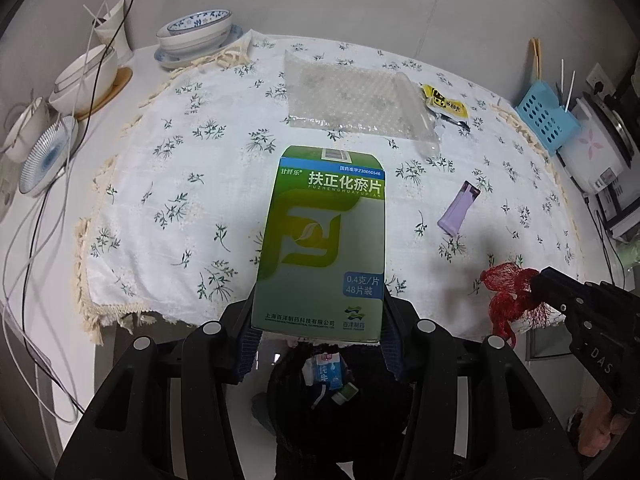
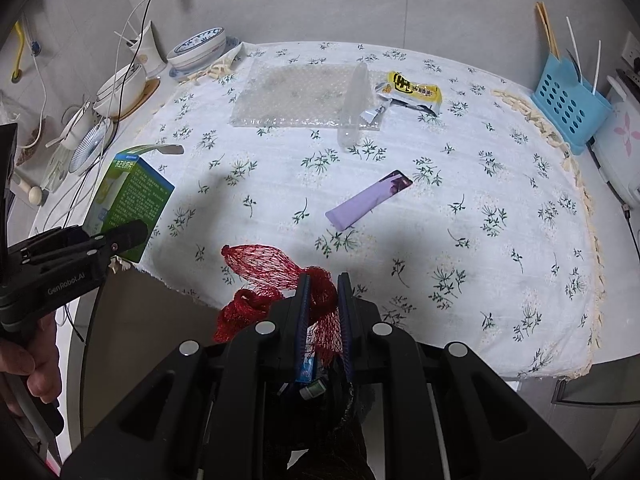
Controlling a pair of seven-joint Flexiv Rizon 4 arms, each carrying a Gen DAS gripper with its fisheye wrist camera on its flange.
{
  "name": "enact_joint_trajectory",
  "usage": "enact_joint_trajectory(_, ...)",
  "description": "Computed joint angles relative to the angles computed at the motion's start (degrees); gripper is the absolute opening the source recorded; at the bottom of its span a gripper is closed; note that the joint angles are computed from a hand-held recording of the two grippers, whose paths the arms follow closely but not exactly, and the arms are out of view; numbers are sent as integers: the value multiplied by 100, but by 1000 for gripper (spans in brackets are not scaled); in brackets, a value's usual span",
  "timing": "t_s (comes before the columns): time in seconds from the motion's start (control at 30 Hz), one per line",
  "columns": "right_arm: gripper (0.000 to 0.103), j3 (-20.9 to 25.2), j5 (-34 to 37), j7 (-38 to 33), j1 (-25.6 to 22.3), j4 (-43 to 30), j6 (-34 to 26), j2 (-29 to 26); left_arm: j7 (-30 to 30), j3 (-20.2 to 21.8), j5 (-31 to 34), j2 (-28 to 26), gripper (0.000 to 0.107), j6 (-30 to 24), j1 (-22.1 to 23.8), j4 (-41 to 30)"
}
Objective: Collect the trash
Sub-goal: 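Carry the medicine box and red net down over the trash bin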
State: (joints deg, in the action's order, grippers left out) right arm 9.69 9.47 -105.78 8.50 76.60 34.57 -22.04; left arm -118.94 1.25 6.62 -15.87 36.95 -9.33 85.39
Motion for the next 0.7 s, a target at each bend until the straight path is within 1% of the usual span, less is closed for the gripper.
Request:
enact_joint_trajectory(0.43, 13, 24, 49, -199, -25, 684, 143, 360, -273, -31, 13, 628, 49, 422, -20, 1119)
enact_joint_trajectory(0.7, 13, 46, 87, -338, 6, 1183, 216, 547, -436, -103, -40, 842, 49, 622, 1, 1700)
